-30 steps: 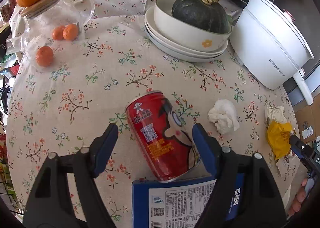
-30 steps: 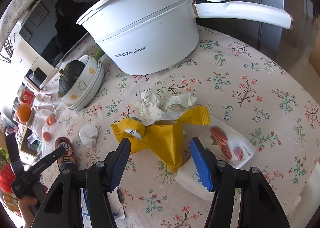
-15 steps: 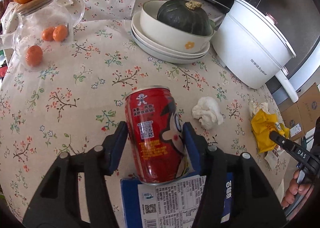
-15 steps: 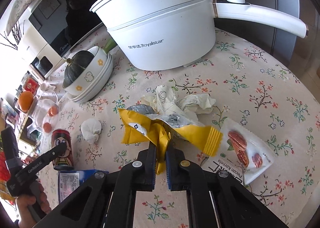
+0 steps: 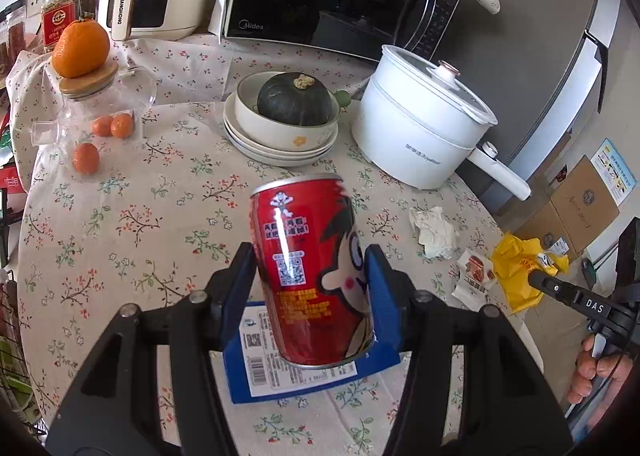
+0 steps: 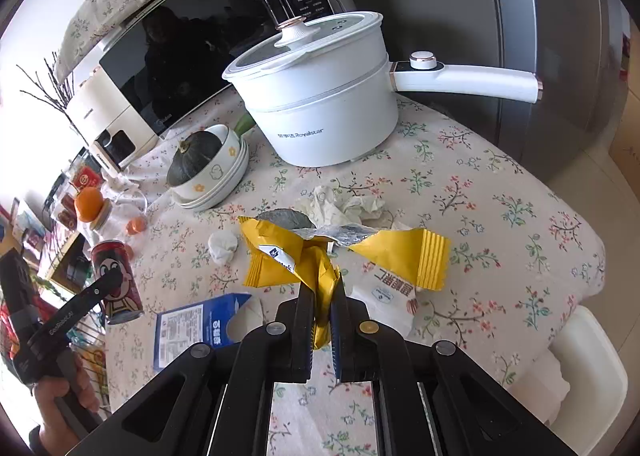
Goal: Collect trash
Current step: 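Lift the red can and yellow bag and carry them over the white bin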
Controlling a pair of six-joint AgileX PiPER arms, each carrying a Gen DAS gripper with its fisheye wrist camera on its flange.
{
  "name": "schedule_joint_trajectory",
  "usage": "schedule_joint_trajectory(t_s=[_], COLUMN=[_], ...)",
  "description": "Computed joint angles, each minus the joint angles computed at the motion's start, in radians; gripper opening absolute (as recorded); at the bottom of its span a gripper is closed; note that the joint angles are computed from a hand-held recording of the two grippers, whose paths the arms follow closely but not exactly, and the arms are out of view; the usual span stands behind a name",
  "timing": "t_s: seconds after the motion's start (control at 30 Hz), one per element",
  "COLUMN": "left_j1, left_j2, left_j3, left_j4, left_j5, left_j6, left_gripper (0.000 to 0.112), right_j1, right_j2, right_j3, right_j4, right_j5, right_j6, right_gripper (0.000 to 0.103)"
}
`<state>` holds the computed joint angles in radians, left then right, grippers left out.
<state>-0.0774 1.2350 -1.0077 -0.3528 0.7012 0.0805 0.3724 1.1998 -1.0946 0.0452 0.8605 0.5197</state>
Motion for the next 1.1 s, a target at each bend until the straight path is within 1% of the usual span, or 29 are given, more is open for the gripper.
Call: schedule_joint_trajectory(t_s=[0.1, 0.23, 0.3, 0.4, 0.47, 0.57, 0.63, 0.73, 0.9, 0.93, 1.0, 1.1], left_j1=[-0.026, -0.093, -0.115, -0.159, -0.168, -0.203, -0.185, -0.191, -0.186, -0.189, -0.191, -0.193], left_j2=[-0.076, -0.189, -0.232, -0.29, -0.313, -0.322, -0.288, -0.271, -0.253, -0.249, -0.254, -0.284], left_j3=[0.039, 0.105, 0.136, 0.184, 0.217, 0.251, 0.264, 0.305, 0.348, 0.347, 0.346, 0.356], left_j4=[-0.001, 0.029, 0.022, 0.037, 0.025, 0.072, 0.058, 0.084, 0.066, 0.068, 0.079, 0.076], left_j5=[0.028, 0.053, 0.069, 0.1, 0.13, 0.164, 0.194, 0.173, 0.137, 0.135, 0.143, 0.164], left_j6=[-0.009, -0.066, -0.082, -0.141, -0.146, -0.181, -0.142, -0.154, -0.113, -0.115, -0.13, -0.155], left_gripper=[0.057, 0.057, 0.057, 0.057, 0.057, 0.057, 0.057, 0.057, 0.058, 0.059, 0.068, 0.073], right_j1=[0.045, 0.116, 0.154, 0.189, 0.219, 0.249, 0.281, 0.307, 0.332, 0.329, 0.314, 0.309], right_j2=[-0.087, -0.177, -0.219, -0.27, -0.27, -0.292, -0.295, -0.271, -0.222, -0.217, -0.211, -0.209], right_j3=[0.03, 0.076, 0.109, 0.175, 0.193, 0.227, 0.237, 0.246, 0.236, 0.236, 0.234, 0.223], right_j4=[-0.047, -0.093, -0.117, -0.117, -0.122, -0.114, -0.131, -0.14, -0.146, -0.143, -0.128, -0.121], right_j5=[0.053, 0.111, 0.132, 0.144, 0.183, 0.19, 0.187, 0.173, 0.142, 0.137, 0.13, 0.139], right_j6=[0.06, 0.141, 0.19, 0.221, 0.246, 0.251, 0.267, 0.284, 0.274, 0.269, 0.248, 0.225], right_gripper=[0.007, 0.007, 0.007, 0.007, 0.007, 0.007, 0.007, 0.007, 0.007, 0.007, 0.007, 0.007])
